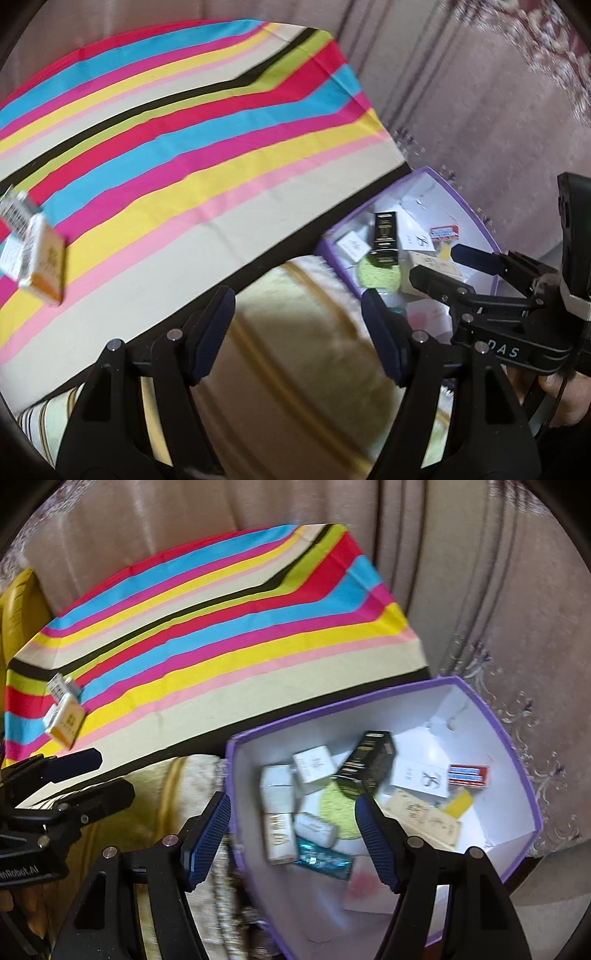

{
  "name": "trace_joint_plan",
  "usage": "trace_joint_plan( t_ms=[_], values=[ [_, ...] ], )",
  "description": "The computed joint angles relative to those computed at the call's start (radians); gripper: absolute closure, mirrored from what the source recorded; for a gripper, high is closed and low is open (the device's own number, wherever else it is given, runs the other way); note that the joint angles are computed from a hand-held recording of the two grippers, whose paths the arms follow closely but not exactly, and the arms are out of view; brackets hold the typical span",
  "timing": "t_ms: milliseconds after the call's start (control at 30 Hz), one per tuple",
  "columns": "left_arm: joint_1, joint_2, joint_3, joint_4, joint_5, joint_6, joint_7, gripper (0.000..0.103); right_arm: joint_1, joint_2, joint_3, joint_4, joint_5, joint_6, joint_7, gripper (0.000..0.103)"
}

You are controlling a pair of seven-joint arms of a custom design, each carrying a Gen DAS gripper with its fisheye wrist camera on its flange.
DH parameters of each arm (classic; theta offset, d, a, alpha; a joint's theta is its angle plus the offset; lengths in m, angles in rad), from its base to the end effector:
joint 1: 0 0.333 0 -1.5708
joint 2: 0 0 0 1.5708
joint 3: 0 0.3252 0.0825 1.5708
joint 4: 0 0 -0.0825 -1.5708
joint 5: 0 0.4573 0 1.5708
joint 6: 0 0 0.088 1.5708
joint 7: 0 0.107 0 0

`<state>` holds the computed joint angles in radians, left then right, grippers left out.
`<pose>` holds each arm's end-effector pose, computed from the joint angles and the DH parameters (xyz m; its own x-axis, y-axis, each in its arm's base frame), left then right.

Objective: Organize objects
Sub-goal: 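Move both open grippers back over the remaining boxes, then grasp the orange-barcode box with the right gripper while the left grasps the white text box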

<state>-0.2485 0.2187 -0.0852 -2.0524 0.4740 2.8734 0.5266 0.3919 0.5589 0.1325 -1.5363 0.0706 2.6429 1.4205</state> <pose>0.6376 -0.2464 0.3588 0.2096 -0.9427 0.2597 -0.7808 -0.3212 -0.5359 0.7113 0.3880 0.3648 0.5617 -0.8257 -0.0521 -0.7162 -0.4537 -0.5304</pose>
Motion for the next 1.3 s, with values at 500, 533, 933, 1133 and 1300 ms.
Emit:
trace_joint_plan(
  t_ms=[500,533,933,1133,1300],
  values=[
    [0.122,-0.222,-0.018,-0.289,0.204,0.065,-0.323,0.028,0.057,0.018,0.04,0.039,0.009,-0.058,-0.079,0.027],
    [0.137,-0.237,-0.024,-0.307,0.219,0.067,-0.348,0.027,0.061,0.02,0.041,0.043,0.01,-0.063,-0.083,0.027],
    [0.316,-0.405,-0.11,-0.495,0.269,0.073,-0.484,0.027,0.109,0.052,0.059,0.093,0.014,-0.113,-0.134,0.023],
    [0.399,-0.448,-0.137,-0.55,0.246,0.073,-0.48,0.024,0.132,0.08,0.064,0.134,0.018,-0.144,-0.15,0.022],
    [0.434,-0.438,-0.128,-0.549,0.215,0.055,-0.426,0.022,0.148,0.1,0.068,0.165,0.023,-0.166,-0.165,0.021]
  ],
)
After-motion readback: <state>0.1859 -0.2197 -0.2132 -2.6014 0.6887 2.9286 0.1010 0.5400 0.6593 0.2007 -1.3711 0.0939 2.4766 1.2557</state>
